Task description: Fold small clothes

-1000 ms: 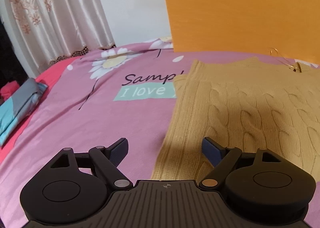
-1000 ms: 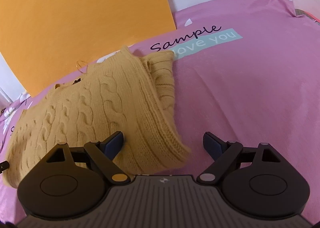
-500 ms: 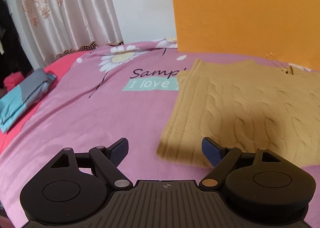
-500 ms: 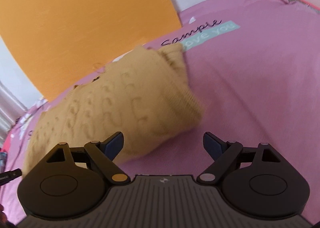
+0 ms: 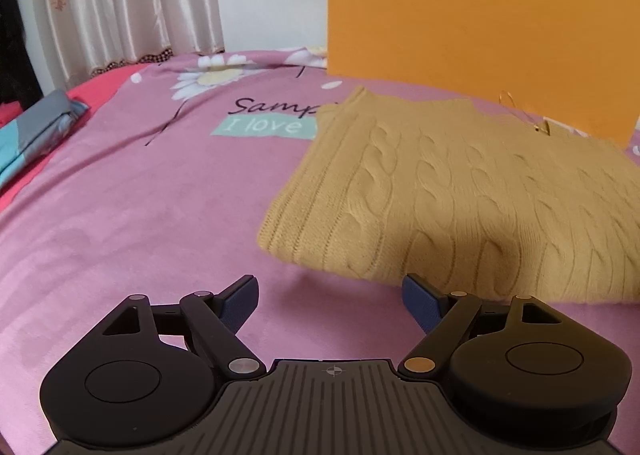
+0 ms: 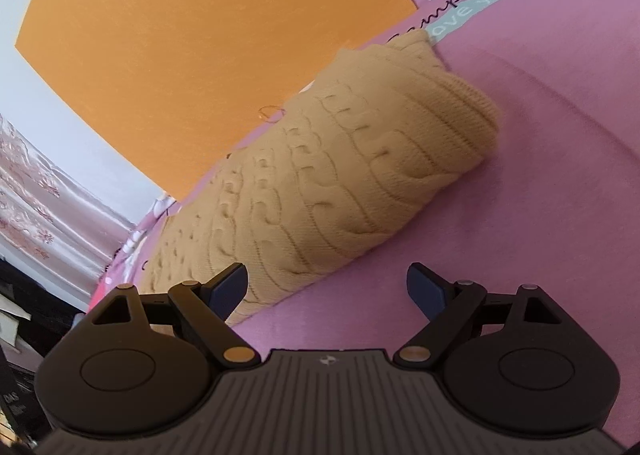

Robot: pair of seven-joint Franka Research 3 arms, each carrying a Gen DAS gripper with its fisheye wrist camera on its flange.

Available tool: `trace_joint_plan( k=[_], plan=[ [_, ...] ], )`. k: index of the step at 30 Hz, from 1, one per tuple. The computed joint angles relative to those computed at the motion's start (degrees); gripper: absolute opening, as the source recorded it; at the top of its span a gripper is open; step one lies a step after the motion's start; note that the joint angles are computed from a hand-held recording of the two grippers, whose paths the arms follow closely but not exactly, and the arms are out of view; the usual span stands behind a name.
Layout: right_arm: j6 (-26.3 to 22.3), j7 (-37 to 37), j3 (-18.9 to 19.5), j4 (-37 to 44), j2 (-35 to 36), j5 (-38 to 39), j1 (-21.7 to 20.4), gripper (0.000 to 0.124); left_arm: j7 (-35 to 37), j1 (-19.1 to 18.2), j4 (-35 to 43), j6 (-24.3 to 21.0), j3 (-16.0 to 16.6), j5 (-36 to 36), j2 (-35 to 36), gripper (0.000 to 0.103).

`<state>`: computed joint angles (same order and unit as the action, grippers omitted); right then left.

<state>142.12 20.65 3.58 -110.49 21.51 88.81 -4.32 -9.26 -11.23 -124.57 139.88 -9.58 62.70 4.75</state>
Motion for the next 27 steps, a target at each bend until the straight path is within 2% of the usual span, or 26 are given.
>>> trace_joint_plan(
  k=[19,27],
  plan=[
    [2.03,0.34,1.24,2.35,2.11,0.04,0.96,0.090,1.97,0.42,2.16,4.54,1.53,-1.64,3.31,0.103],
    [2.64,0.89,1.72,3.23,2.81,0.06,1.01,0.090,3.54,0.98,2.58,8.67,2.38,-4.19,4.71,0.103]
  ],
)
